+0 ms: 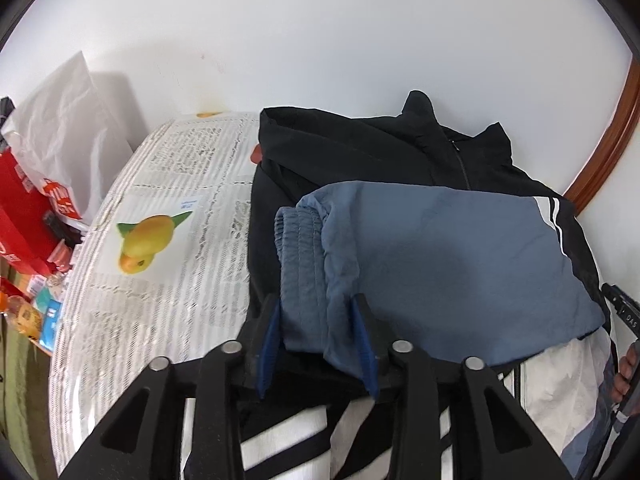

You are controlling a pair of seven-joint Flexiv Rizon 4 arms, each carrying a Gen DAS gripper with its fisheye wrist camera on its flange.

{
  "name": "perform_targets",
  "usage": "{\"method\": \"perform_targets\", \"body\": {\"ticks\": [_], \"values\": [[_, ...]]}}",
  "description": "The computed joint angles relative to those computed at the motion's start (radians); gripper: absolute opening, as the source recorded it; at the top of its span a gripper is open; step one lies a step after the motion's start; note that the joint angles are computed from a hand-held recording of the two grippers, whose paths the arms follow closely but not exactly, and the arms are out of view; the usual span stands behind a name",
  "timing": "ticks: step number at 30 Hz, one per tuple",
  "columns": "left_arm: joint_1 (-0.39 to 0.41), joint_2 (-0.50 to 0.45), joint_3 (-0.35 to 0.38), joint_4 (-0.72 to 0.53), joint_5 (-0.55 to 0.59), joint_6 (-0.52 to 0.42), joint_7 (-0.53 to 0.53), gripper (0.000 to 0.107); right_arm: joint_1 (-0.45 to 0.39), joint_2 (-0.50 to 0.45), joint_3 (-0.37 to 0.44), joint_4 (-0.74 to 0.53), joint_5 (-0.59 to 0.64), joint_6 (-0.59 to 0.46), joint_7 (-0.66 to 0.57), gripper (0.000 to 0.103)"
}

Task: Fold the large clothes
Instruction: 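Move both tools toward the jacket hem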

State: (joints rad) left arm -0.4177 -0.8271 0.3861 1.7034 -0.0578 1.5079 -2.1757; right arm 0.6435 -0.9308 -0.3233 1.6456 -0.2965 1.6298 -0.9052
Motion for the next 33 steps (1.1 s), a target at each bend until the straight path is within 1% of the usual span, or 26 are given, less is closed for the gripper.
{"method": "perform_targets", "body": {"ticks": [1, 2, 3, 6, 8, 10, 12, 13, 16, 20, 21, 24, 27, 31, 33], "values": [[-0.015, 0.011, 0.013, 0.017, 0.006, 0.011, -0.009, 0.047, 0.038, 0.006, -0.047, 0.027, 0.010, 0.020, 0.017, 0.049], [-0.028, 0.018, 0.026, 0.030, 0.010, 0.021, -0.015, 0.055, 0.059, 0.019, -0.068, 0.057, 0.021, 0.040, 0.017, 0.054], [-0.054, 0.029, 0.050, 0.052, 0.016, 0.036, -0.027, 0.057, 0.065, 0.029, -0.070, 0.073, 0.029, 0.048, 0.012, 0.058], [-0.114, 0.066, 0.098, 0.115, 0.022, 0.051, -0.050, 0.057, 0.045, 0.087, -0.022, 0.147, 0.042, 0.065, -0.027, 0.061], [-0.145, 0.091, 0.118, 0.161, 0.023, 0.071, -0.061, 0.058, 0.081, 0.115, -0.049, 0.213, 0.071, 0.094, -0.036, 0.062], [-0.204, 0.107, 0.166, 0.208, 0.022, 0.078, -0.082, 0.060, 0.119, 0.138, -0.077, 0.281, 0.103, 0.126, -0.058, 0.065], [-0.252, 0.123, 0.194, 0.261, 0.017, 0.101, -0.100, 0.063, 0.152, 0.157, -0.097, 0.342, 0.147, 0.159, -0.082, 0.070], [-0.267, 0.130, 0.200, 0.285, 0.010, 0.106, -0.103, 0.063, 0.160, 0.166, -0.097, 0.367, 0.165, 0.170, -0.095, 0.071], [-0.301, 0.152, 0.200, 0.362, -0.017, 0.143, -0.110, 0.065, 0.170, 0.192, -0.085, 0.442, 0.221, 0.206, -0.136, 0.072], [-0.353, 0.157, 0.212, 0.440, -0.068, 0.202, -0.111, 0.067, 0.184, 0.215, -0.066, 0.546, 0.316, 0.267, -0.176, 0.073], [-0.361, 0.157, 0.209, 0.457, -0.081, 0.214, -0.110, 0.068, 0.174, 0.217, -0.049, 0.565, 0.334, 0.284, -0.187, 0.074], [-0.344, 0.161, 0.163, 0.490, -0.108, 0.244, -0.088, 0.068, 0.128, 0.221, 0.012, 0.604, 0.378, 0.319, -0.215, 0.074], [-0.358, 0.148, 0.149, 0.512, -0.145, 0.265, -0.070, 0.068, 0.092, 0.211, 0.062, 0.620, 0.418, 0.351, -0.244, 0.074], [-0.335, 0.132, 0.094, 0.538, -0.185, 0.302, -0.046, 0.068, 0.015, 0.195, 0.159, 0.635, 0.440, 0.416, -0.274, 0.074], [-0.323, 0.125, 0.069, 0.550, -0.204, 0.323, -0.034, 0.068, 0.009, 0.188, 0.175, 0.634, 0.446, 0.427, -0.297, 0.074]]}}
